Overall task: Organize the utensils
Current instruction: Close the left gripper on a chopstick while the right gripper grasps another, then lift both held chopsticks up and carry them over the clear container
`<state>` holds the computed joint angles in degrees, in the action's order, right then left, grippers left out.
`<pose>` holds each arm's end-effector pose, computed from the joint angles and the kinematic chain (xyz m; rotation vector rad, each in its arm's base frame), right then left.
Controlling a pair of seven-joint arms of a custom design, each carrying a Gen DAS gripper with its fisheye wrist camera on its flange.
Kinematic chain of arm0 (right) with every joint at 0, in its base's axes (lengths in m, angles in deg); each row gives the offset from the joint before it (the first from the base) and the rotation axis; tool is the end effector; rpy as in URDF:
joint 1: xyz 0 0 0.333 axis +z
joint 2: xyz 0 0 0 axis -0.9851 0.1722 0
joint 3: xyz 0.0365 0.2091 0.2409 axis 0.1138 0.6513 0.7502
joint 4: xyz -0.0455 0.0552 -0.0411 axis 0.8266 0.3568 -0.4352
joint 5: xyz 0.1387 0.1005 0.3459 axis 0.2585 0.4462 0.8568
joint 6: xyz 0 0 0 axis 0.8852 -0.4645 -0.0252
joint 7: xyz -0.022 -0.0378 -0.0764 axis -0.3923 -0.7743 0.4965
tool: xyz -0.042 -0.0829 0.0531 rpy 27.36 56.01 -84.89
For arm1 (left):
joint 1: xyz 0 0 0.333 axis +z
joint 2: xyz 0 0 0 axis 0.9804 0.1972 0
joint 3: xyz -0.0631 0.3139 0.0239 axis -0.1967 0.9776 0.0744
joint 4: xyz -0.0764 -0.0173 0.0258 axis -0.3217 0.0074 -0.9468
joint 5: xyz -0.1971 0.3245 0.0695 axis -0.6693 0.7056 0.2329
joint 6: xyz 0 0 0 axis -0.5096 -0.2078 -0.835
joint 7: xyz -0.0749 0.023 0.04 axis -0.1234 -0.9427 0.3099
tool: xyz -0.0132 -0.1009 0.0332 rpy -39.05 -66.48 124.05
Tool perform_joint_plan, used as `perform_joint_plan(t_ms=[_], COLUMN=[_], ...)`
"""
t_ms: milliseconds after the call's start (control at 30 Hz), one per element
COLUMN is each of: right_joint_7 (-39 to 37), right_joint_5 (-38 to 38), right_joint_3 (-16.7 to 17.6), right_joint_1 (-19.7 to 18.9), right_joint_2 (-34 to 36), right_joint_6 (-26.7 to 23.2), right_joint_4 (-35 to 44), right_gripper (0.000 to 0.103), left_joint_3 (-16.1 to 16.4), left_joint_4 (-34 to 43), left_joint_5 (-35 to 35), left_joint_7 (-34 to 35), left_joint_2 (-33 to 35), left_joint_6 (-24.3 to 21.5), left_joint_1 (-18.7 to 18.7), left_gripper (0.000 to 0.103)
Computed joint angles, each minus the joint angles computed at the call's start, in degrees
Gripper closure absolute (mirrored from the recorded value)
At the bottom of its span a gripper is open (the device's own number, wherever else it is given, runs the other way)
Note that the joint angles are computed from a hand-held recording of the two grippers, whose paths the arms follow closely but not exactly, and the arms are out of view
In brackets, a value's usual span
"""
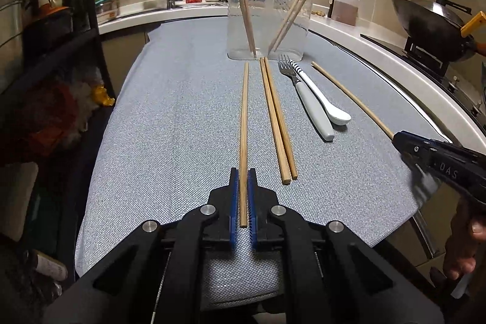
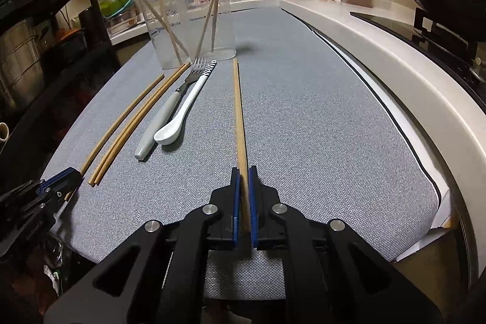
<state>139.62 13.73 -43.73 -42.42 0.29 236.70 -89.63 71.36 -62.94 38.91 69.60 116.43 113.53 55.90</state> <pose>0.6256 0.4666 0.3819 -1.7010 1.7947 -0.6423 0.6248 -0.3324 0.3713 -1.5965 1.9044 -0.9454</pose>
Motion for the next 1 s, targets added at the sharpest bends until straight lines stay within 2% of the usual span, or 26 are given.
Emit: perform_joint_plan(t_ms=[100,267,733,1000], right_joint_7=[-0.42,-0.45,-1.67,-2.21], right_joint_5=[0.29,0.22,0.84,1.52], right_joint_3=[0.15,-0.02,0.04,0.13], right_joint_1=[-0.24,-0.31,-0.31,-0.5], right_joint_2=[0.18,-0.01,0.75,0.46], right_joint_6=[0.15,0.73,-0.08,-0.47], right_joint_4=[0.25,-0.23,1.23,1.26], right_gripper=[0.096,0.096,0.096,0.097], left_joint_3=[0.97,3.89,1.74,-0.92], left_joint_4=[1.01,1.55,2.07,2.55], left_joint_5=[0.79,5.53,9.14,5.44], left_joint_7=[-1.16,-7.09,-9.95,-5.93], left_joint_2=[0.65,0.84,0.68,0.71], left_joint_6=[0.13,0.29,-2.04,-5.51], left_joint_1=[-0.86,-3.35,-2.38,-1.01], left_gripper=[0.097,0.097,0.097,0.097])
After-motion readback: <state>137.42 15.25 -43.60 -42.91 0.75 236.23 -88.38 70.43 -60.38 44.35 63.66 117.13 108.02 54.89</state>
